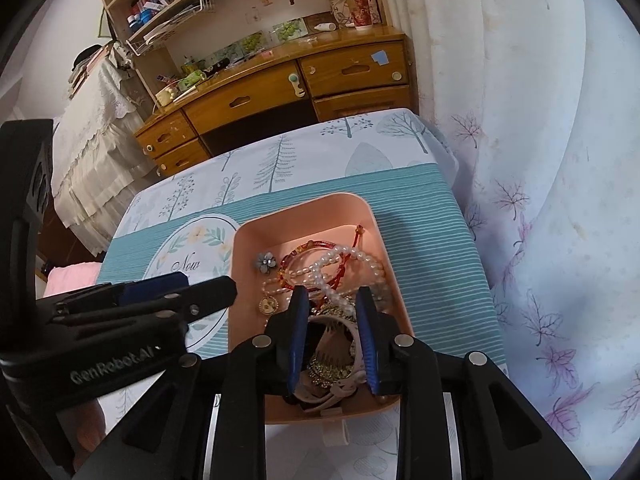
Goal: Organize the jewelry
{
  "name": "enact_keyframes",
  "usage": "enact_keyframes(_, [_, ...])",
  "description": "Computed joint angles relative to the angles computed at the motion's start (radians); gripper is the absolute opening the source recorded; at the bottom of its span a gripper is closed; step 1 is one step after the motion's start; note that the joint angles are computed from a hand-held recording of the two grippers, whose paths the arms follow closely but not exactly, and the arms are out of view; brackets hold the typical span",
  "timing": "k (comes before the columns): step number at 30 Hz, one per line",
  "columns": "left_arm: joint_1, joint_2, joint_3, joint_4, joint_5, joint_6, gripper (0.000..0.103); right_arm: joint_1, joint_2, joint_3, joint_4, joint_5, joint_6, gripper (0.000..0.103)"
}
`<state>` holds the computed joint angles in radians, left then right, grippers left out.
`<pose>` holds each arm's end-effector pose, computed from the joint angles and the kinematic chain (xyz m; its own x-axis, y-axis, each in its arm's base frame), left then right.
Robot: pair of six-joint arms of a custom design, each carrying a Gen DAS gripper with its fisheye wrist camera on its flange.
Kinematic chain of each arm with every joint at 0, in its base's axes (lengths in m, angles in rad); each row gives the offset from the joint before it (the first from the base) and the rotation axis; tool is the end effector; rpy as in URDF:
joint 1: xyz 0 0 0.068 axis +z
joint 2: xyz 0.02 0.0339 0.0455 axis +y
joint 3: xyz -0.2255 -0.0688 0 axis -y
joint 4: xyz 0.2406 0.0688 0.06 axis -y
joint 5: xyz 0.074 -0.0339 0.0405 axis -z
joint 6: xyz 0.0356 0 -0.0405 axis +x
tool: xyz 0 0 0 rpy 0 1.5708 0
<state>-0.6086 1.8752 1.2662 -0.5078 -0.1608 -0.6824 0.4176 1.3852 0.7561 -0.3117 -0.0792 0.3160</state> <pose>0.3045 -0.2052 0.1421 -0.8918 -0.1373 -0.4311 -0.0718 0.9837 -0.1649 0.2482 0.1132 0.1536 -0.8409 -0.0342 -0.5401 -0.1952 0.9500 0.2438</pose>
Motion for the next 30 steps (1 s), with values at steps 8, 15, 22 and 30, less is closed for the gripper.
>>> enact_keyframes(8, [-0.003,-0.136,-0.12,-0.009,-0.042,0.004,0.05,0.06,-0.07,0.011,-0.065,0.019,0.014,0.026])
enact_keyframes(15, [-0.009,-0.271,-0.248,-0.007,-0.067,-0.016,0.05,0.128,-0.127,0.021,-0.13,0.052,0.023,0.027])
enact_keyframes(22, [-0.019,-0.41,-0.371,-0.018,-0.097,-0.053,0.05,0.216,-0.16,0.029,-0.173,0.074,0.051,0.032])
enact_keyframes(30, [-0.006,-0.601,-0.545,-0.015,-0.091,-0.112,0.05,0.349,-0.123,0.069,-0.209,0.065,0.075,0.035])
